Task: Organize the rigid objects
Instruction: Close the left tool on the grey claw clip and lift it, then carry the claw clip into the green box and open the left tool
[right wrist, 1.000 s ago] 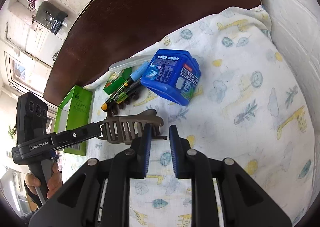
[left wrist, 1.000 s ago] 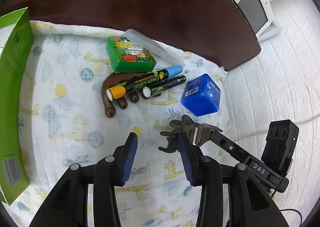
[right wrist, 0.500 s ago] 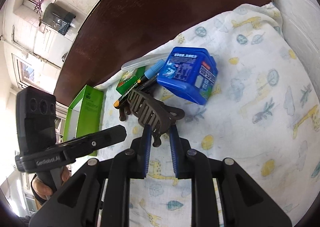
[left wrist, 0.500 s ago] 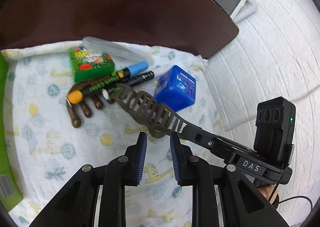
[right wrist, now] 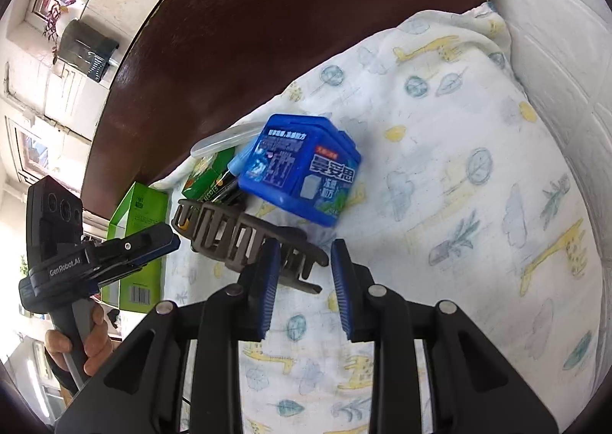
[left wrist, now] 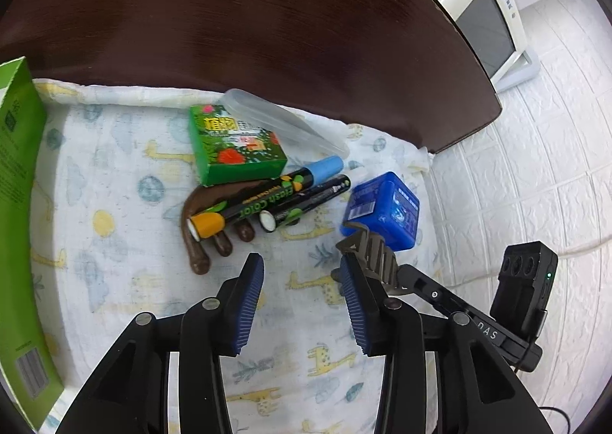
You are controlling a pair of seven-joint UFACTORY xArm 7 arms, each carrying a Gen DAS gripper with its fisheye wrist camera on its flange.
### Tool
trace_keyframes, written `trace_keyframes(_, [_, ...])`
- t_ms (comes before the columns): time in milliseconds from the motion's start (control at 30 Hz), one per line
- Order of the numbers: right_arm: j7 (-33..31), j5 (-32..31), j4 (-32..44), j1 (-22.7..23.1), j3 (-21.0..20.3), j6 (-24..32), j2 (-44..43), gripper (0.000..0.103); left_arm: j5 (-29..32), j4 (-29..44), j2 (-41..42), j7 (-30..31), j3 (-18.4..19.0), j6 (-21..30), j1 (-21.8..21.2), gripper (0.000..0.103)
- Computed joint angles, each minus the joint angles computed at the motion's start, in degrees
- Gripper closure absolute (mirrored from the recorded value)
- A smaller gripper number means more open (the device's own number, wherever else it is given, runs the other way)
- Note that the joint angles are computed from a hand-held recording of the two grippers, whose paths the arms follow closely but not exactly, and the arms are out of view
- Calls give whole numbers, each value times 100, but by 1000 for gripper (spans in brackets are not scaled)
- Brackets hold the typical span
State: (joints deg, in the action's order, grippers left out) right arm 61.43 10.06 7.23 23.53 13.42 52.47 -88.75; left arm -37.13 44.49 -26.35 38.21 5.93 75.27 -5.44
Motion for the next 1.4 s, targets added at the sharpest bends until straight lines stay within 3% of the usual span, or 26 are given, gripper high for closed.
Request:
trace_keyframes(300, [3,12,-79,18,-19,137,-254,75,-478,176,-45,111,36,62,-134,61])
trace_keyframes(400, [13,23,-95,21,-18,132,-292,75,-444,158,-127,117,-99,-35,-212,49])
trace_keyframes(567, [55,43,-147,41,2,92,-370,75,-295,141,-24,88,-294,-149,-427,48])
trace_keyframes(633, [84,49,-165,53,12,90,-404,75,-288,150,60,108,-262,-48,-472,55])
trace_keyframes(700, [119,57,-186,71,31,80,-439,75,-261,106,62,124,-271,-40,-475,77])
trace_keyframes(1067, [1077,261,-621,342,321,55,-1420,75,-349,34,67,232,-239,-115,-460,78])
trace_keyframes(1267, [1284,203,-834,524,195,-434,-1278,72,-347,25,61,215,-220,-94,-444,78])
trace_keyframes(1400, [1341,69,-676,574,177,-439,-1069,71,-362,52,-12,265,-150,14,-411,78])
